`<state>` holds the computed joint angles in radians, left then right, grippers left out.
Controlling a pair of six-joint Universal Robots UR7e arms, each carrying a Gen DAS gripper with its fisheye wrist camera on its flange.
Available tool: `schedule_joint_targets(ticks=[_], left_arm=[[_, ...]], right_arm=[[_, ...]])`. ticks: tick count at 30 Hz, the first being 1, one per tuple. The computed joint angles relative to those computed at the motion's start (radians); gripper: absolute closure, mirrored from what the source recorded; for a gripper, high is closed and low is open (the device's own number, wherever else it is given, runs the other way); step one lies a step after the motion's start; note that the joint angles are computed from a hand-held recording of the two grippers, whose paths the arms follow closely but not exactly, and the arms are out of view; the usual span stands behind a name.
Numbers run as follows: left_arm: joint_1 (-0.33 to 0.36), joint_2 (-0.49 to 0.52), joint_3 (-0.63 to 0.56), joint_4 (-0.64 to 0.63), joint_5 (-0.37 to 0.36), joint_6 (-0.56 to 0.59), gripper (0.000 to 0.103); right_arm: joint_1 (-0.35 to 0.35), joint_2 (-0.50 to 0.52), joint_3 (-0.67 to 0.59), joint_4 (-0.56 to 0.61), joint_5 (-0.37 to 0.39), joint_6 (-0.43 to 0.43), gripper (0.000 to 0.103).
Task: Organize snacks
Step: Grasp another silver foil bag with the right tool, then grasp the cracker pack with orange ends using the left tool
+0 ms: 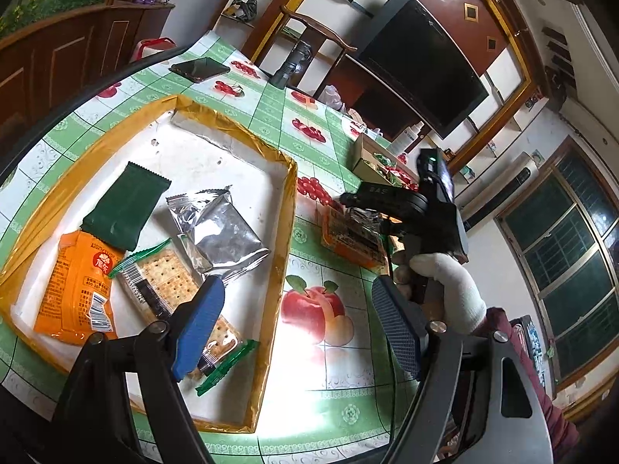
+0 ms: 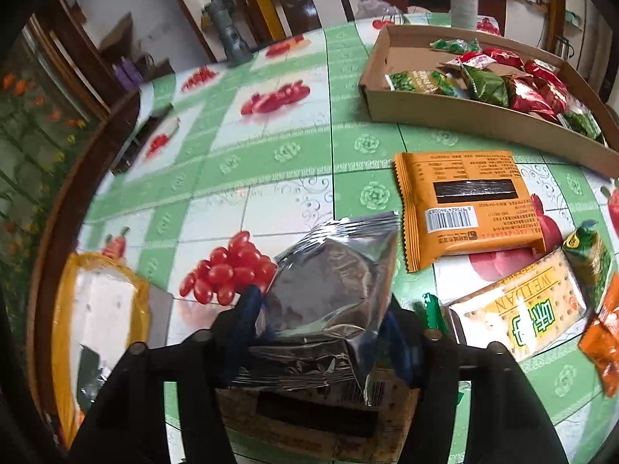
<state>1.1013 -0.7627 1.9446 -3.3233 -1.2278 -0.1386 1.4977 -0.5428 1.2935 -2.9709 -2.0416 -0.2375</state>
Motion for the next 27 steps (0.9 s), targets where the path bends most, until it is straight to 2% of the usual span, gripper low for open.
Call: schedule_joint_targets(ticks=[5,9,12,15,21,27], left_arm=[[-0.012,0.001,0.005,-0.003,0.004,-0.001,0.024],[-0.031,0.017,-0.011,0.03,0.008,0.01,0.024],[-0.048,0.041,-0.052,0.099,-0.006,0.02,0.024],[-0.064,0.068,-0.109,0.179,-0.01,0.042,0.024],[-0.066,0.157,-0.316,0.37,-0.056,0.059,0.025],[-0.028,0.321,-0.633,0.62,-0.116,0.024,0.025]], right_arm=[[-0.019,-0.089,0.142,-0.117,0.114,-0.033,0.045],[-0.046,-0.206,0.308,-0.204,0.227,-0.074,0.045],[-0.077,-0.273,0.428,-0.321,0.268,-0.119,0.045],[-0.112,-0.294,0.494,-0.443,0.273,-0.152,0.044],[-0.188,-0.307,0.525,-0.502,0.349,-0.129,0.044],[-0.228,-0.327,0.541,-0.509,0.446,-0.087,0.044]])
